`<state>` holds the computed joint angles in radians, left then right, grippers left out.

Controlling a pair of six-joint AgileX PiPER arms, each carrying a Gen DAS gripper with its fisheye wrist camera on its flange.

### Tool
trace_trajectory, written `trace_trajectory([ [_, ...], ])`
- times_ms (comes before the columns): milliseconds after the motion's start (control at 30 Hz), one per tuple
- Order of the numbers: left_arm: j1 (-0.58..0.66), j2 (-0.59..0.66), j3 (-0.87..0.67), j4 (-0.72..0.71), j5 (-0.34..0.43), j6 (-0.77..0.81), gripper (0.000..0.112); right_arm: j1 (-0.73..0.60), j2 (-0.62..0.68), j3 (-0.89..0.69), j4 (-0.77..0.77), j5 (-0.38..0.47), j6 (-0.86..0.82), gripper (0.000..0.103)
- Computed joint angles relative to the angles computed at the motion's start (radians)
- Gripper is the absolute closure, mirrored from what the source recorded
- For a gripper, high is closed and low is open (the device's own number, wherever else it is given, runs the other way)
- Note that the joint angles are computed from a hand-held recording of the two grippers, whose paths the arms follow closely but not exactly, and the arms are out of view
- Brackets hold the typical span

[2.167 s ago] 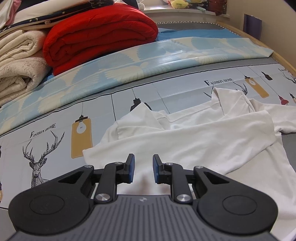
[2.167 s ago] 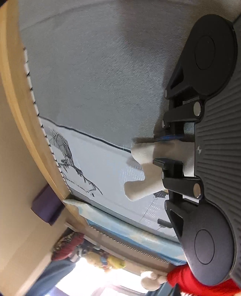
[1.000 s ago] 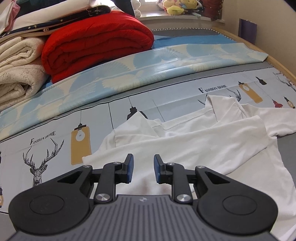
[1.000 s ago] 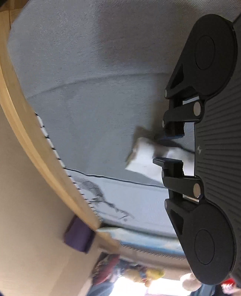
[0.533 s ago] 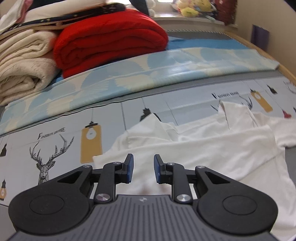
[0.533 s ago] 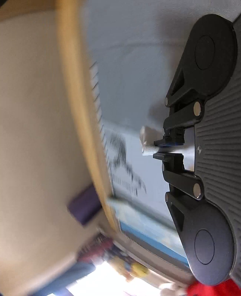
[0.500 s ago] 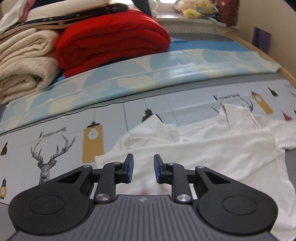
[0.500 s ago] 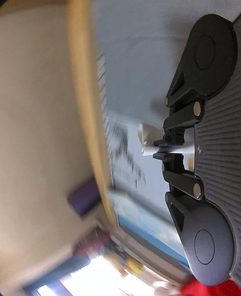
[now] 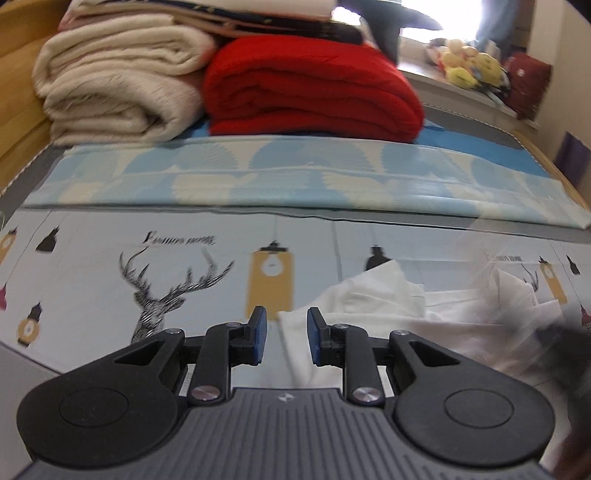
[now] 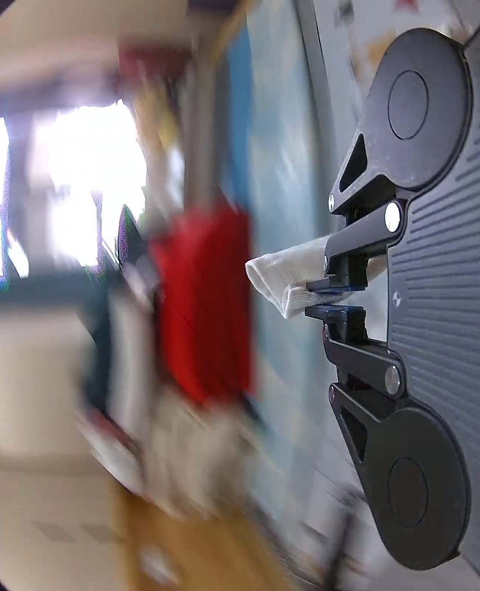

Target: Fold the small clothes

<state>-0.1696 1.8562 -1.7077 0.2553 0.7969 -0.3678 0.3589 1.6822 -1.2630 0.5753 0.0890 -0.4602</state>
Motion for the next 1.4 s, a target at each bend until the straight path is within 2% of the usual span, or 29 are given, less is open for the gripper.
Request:
trace_trajectory([
  [67, 0.027, -0.003, 0.001, -0.043, 0.009, 0.031, 0.086, 0.094, 0.128, -0.116, -0.191, 0.188, 0.2, 0.095],
  [133, 0.049, -0.002, -0.005, -0.091, 0.025, 0.056, 0.083, 0.166, 0.254, -0.226, -0.273, 0.388, 0.312, 0.091],
  [167, 0.06, -0.003, -0.006, -0.123, 0.027, 0.073, 0.082, 0.179, 0.285, -0.252, -0.278, 0.459, 0.325, 0.088],
  [200, 0.069, -0.002, -0.008, -0.159, 0.028, 0.093, 0.082, 0.186, 0.28, -0.238, -0.255, 0.495, 0.309, 0.088],
  [233, 0.076, -0.002, -0.008, -0.195, 0.028, 0.117, 0.082, 0.176, 0.25, -0.199, -0.197, 0.492, 0.253, 0.088],
  [300, 0.086, 0.002, -0.007, -0.255, 0.024, 0.149, 0.081, 0.123, 0.166, -0.131, -0.063, 0.525, 0.1, 0.086],
  [367, 0.103, 0.015, -0.006, -0.336, 0.025, 0.184, 0.081, 0.054, 0.072, -0.087, -0.03, 0.577, -0.006, 0.081],
  [500, 0.136, 0.076, -0.013, -0.49, 0.053, 0.24, 0.082, -0.158, -0.031, -0.119, -0.018, 0.696, -0.208, 0.075],
  [567, 0.138, 0.112, -0.017, -0.519, 0.063, 0.249, 0.082, -0.258, -0.065, -0.117, 0.006, 0.706, -0.282, 0.074],
  [700, 0.129, 0.176, -0.024, -0.542, 0.065, 0.255, 0.082, -0.466, -0.095, -0.037, 0.153, 0.58, -0.342, 0.069],
  [800, 0.113, 0.228, -0.053, -0.535, 0.068, 0.238, 0.082, -0.578, -0.012, -0.067, 0.101, 0.557, -0.113, 0.068],
  [833, 0.107, 0.242, -0.065, -0.535, 0.07, 0.239, 0.082, -0.607, 0.012, -0.107, 0.108, 0.575, -0.029, 0.068],
  [900, 0.084, 0.271, -0.092, -0.487, 0.083, 0.213, 0.082, -0.66, 0.071, -0.175, 0.161, 0.614, 0.022, 0.068],
  [1000, 0.055, 0.309, -0.138, -0.398, 0.116, 0.165, 0.084, -0.66, 0.119, -0.208, 0.039, 0.569, 0.081, 0.067],
  [1033, 0.049, 0.312, -0.147, -0.379, 0.122, 0.154, 0.099, -0.657, 0.141, -0.226, 0.021, 0.569, 0.107, 0.067],
  [1067, 0.046, 0.31, -0.154, -0.368, 0.121, 0.155, 0.106, -0.665, 0.163, -0.242, 0.038, 0.582, 0.107, 0.067],
  [1133, 0.047, 0.277, -0.14, -0.377, 0.085, 0.183, 0.107, -0.68, 0.201, -0.273, 0.054, 0.62, 0.103, 0.067],
  [1233, 0.044, 0.199, -0.089, -0.363, -0.007, 0.165, 0.107, -0.647, 0.242, -0.299, -0.022, 0.642, 0.14, 0.067],
  [1300, 0.04, 0.166, -0.055, -0.306, -0.063, 0.119, 0.107, -0.622, 0.272, -0.332, -0.1, 0.686, 0.189, 0.068],
  [1367, 0.036, 0.175, -0.061, -0.258, -0.058, 0.082, 0.105, -0.592, 0.306, -0.36, -0.19, 0.702, 0.257, 0.068],
  [1400, 0.033, 0.192, -0.083, -0.241, -0.023, 0.073, 0.102, -0.581, 0.312, -0.363, -0.232, 0.708, 0.292, 0.068],
])
